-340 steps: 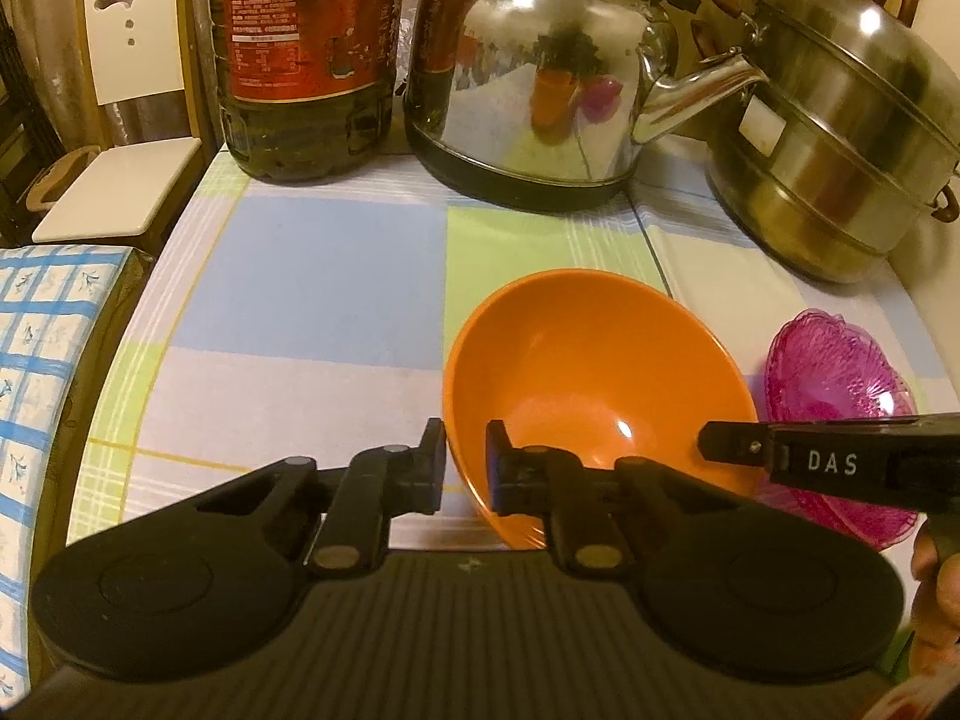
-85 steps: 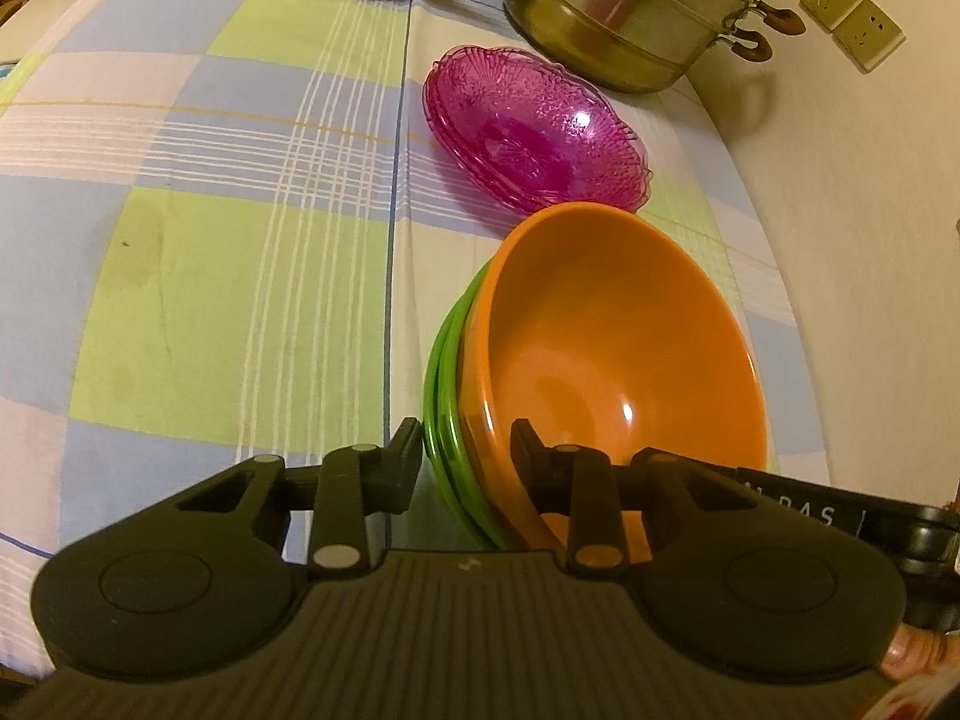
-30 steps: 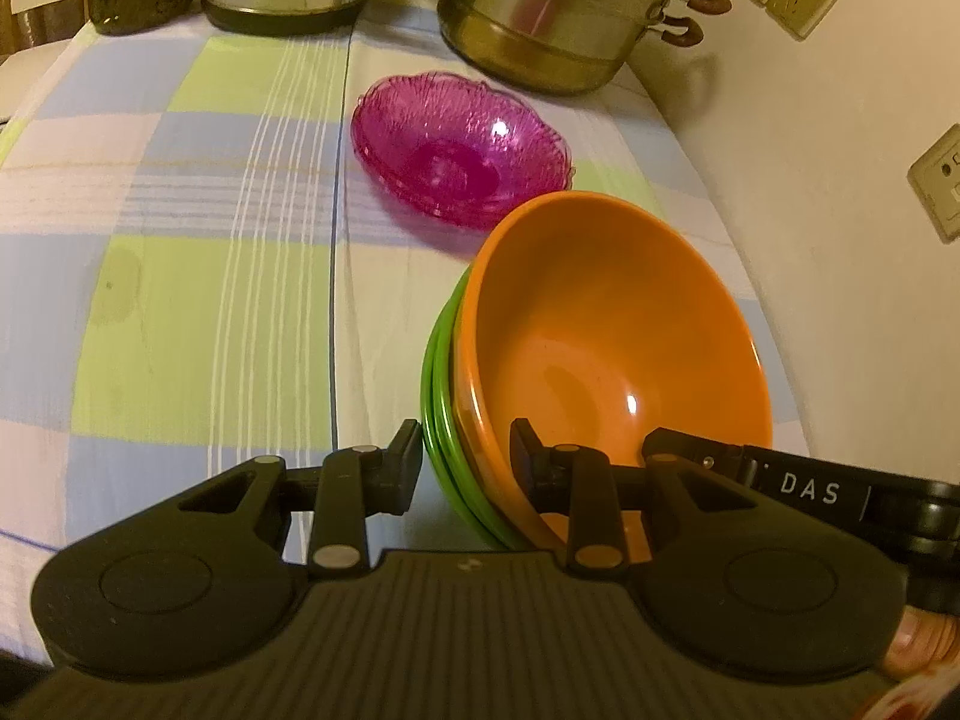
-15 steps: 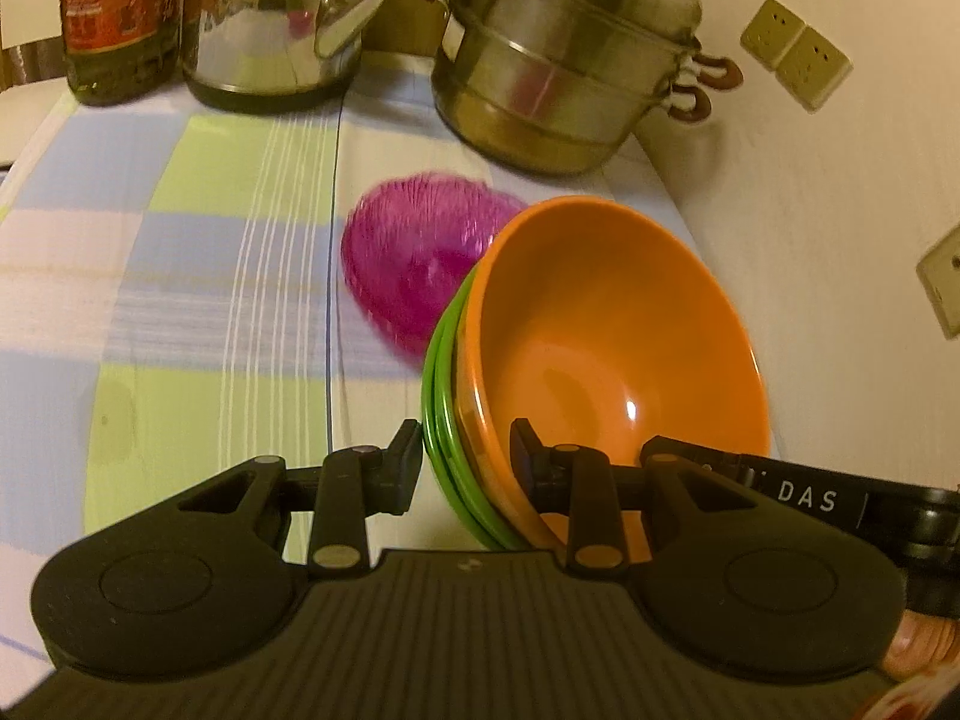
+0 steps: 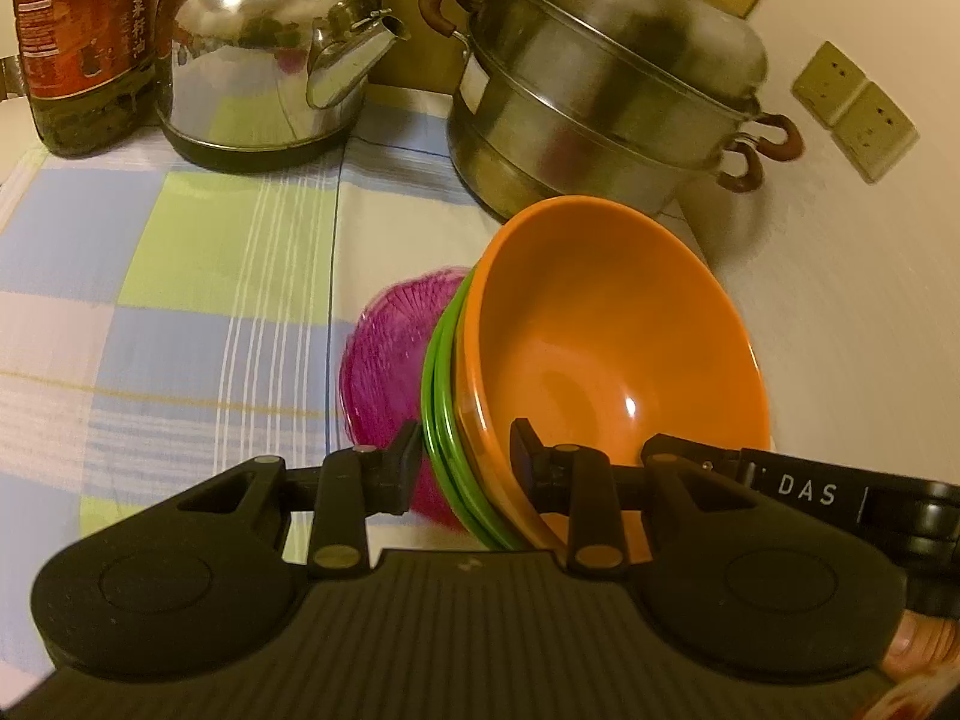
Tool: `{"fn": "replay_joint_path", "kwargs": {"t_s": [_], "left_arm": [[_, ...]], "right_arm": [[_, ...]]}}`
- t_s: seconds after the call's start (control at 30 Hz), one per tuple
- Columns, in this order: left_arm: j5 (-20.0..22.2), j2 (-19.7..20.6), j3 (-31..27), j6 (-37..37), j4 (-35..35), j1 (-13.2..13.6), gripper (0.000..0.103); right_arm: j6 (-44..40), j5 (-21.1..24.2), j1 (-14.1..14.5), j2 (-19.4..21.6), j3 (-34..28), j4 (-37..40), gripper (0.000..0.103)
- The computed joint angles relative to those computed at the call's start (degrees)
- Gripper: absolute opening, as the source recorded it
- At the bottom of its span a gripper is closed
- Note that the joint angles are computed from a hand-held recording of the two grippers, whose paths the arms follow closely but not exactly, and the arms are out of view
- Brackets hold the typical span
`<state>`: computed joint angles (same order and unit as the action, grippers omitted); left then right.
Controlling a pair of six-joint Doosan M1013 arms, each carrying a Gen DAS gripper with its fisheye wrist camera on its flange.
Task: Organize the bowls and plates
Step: 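Lower the bowl stack onto the pink dish stack with the right tool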
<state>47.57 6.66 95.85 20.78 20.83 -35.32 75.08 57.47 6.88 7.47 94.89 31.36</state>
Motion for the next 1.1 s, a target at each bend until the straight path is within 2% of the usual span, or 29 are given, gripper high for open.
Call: {"fn": "replay_joint_path", "kwargs": {"t_s": [0.33,0.57,0.87,1.1], "left_arm": [[-1.3,2.6,-0.7,3.9,-4.7,3.5,0.028],[-1.9,3.3,-0.3,4.6,-5.3,4.3,0.028],[-2.1,3.8,-0.2,4.4,-4.1,4.1,0.028],[-4.0,3.3,0.7,4.7,-4.7,4.5,0.029]], "right_arm": [[1.5,-0.1,1.5,4.6,-3.0,-1.5,0.028],[1.2,-0.2,1.7,6.0,-3.2,-1.4,0.027],[0.3,-1.2,1.7,6.4,-2.7,-0.6,0.027],[-0.5,-1.8,1.2,6.2,-2.0,1.4,0.028]]}}
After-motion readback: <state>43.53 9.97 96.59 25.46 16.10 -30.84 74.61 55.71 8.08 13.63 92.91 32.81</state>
